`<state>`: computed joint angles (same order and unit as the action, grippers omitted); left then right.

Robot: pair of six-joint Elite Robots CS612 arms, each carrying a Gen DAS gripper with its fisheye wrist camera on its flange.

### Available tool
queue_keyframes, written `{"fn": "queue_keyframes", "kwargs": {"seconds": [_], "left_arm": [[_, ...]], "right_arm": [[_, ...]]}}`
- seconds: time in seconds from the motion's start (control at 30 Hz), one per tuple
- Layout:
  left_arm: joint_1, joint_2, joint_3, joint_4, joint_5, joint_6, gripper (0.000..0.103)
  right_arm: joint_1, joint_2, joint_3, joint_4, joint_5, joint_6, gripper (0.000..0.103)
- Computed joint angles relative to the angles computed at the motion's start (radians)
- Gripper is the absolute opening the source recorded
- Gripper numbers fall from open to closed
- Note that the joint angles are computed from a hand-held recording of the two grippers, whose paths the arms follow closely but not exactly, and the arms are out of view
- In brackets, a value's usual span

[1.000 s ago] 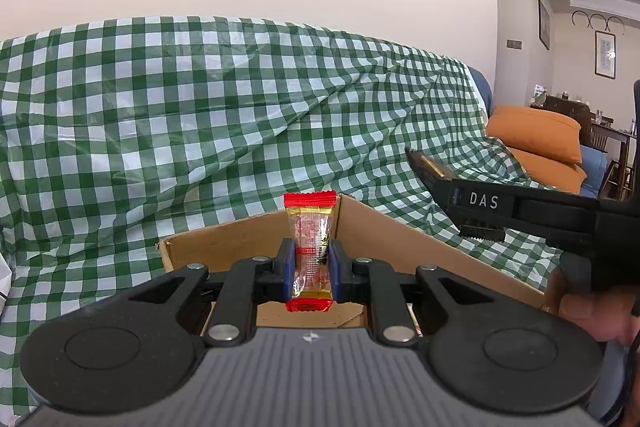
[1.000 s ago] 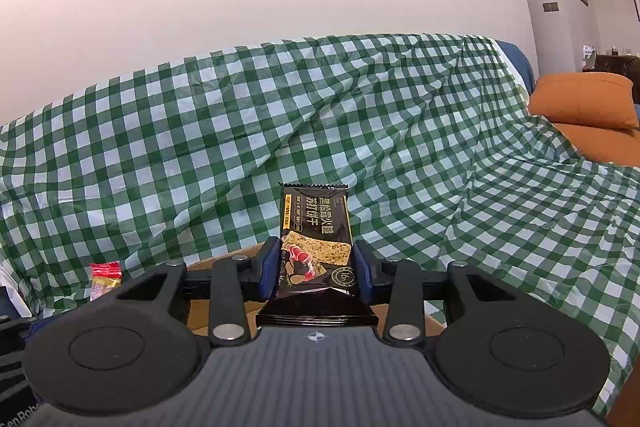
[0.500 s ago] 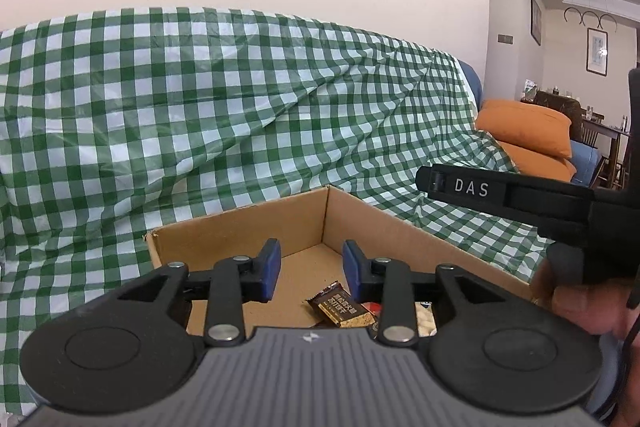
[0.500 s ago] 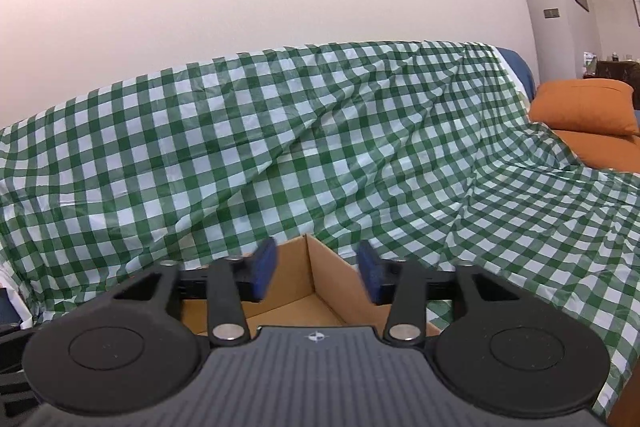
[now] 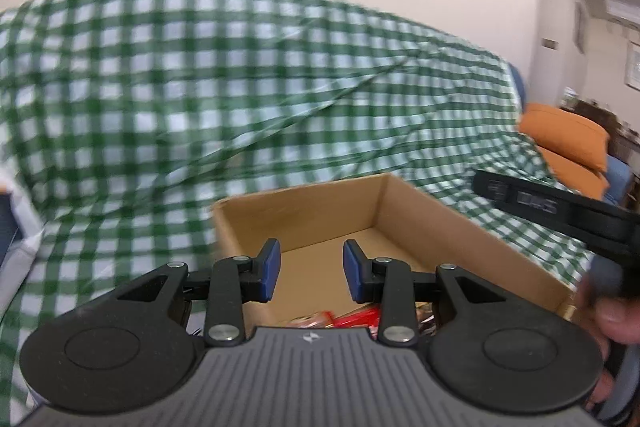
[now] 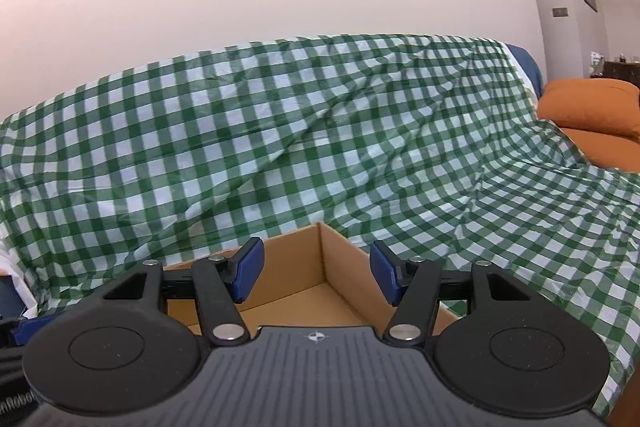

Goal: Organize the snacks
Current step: 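Grasp the purple-white stick pack with the left tool while the right tool grasps the cracker bag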

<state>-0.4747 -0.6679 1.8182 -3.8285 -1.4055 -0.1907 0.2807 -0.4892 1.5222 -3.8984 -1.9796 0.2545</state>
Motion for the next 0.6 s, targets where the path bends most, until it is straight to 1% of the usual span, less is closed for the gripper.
{"fn": "queue_keyframes", "kwargs": {"seconds": [0.1,0.13,0.17,0.2,0.23,0.27,0.3,0.37,0.43,0.5,0.6], "left_arm": [[0.023,-0.017,0.008,0.070,0.025,-0.099,0.038],[0.034,-0.023,0.009,0.100,0.020,-0.137,0.037],[0.047,-0.028,0.010,0.129,0.010,-0.182,0.035],[0.060,-0.032,0.011,0.152,-0.001,-0.228,0.034],[0.074,-0.036,0.011,0.172,-0.011,-0.269,0.034],[0.085,-0.040,0.014,0.187,-0.017,-0.303,0.034],[0.097,-0.045,0.018,0.204,-0.010,-0.340,0.034],[0.123,-0.056,0.026,0.244,-0.002,-0.427,0.034],[0.157,-0.063,0.031,0.286,-0.028,-0.532,0.034],[0.195,-0.066,0.037,0.337,-0.075,-0.659,0.034],[0.238,-0.063,0.038,0.406,-0.150,-0.804,0.034]], "right_arm": [[0.006,0.002,-0.002,-0.009,0.006,-0.019,0.060],[0.007,0.002,-0.001,-0.008,0.012,-0.019,0.059],[0.009,0.002,0.000,-0.010,0.018,-0.021,0.054],[0.010,0.002,0.001,-0.013,0.024,-0.024,0.045],[0.010,0.000,0.004,-0.013,0.057,-0.025,0.040],[0.010,0.000,0.004,-0.013,0.057,-0.025,0.031],[0.010,0.000,0.004,-0.014,0.073,-0.024,0.026],[0.011,0.003,0.002,-0.027,0.100,-0.037,0.023],[0.012,0.003,0.002,-0.025,0.125,-0.041,0.023],[0.011,-0.001,0.006,-0.009,0.168,-0.029,0.024],[0.007,-0.009,0.012,0.024,0.255,-0.026,0.024]]}}
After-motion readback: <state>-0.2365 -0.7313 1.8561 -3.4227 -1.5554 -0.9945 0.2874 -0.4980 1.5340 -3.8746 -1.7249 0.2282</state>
